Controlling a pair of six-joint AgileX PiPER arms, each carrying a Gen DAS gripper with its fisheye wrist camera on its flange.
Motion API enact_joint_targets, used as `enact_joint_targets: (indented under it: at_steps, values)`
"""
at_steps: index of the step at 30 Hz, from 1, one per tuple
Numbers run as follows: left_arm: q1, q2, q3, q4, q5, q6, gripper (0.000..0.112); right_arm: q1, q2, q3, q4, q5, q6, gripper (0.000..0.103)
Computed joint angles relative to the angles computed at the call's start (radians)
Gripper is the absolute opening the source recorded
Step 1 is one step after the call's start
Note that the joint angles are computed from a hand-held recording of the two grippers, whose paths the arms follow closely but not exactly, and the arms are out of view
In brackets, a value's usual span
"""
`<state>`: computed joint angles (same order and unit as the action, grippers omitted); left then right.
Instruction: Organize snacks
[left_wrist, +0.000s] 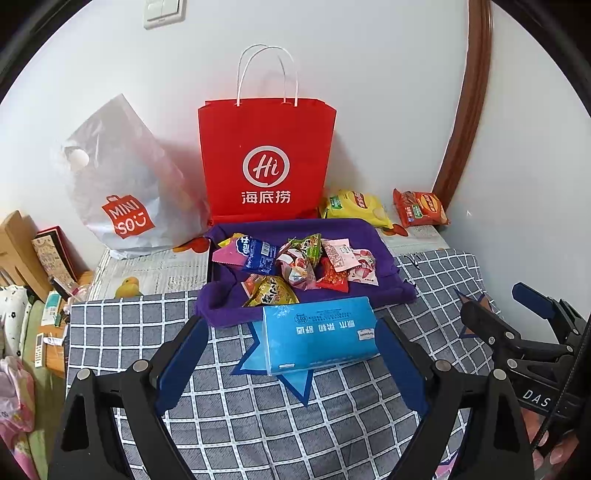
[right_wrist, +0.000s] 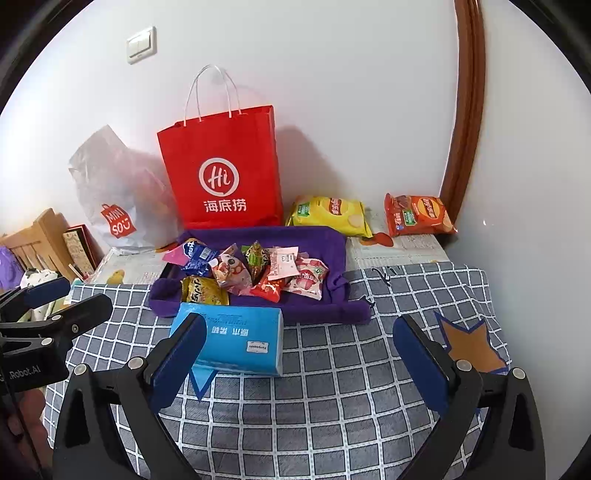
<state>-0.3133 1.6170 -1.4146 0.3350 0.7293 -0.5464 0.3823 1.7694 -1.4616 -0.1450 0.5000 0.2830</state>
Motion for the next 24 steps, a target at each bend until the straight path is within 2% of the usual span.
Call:
enact_joint_targets:
  at_steps: [24]
  values:
    - [-0.012,-0.044,0.026,0.016,0.023,-0.026,0.091,0.013,-0.043,0.034,-0.030,0.002,0.036,0.100]
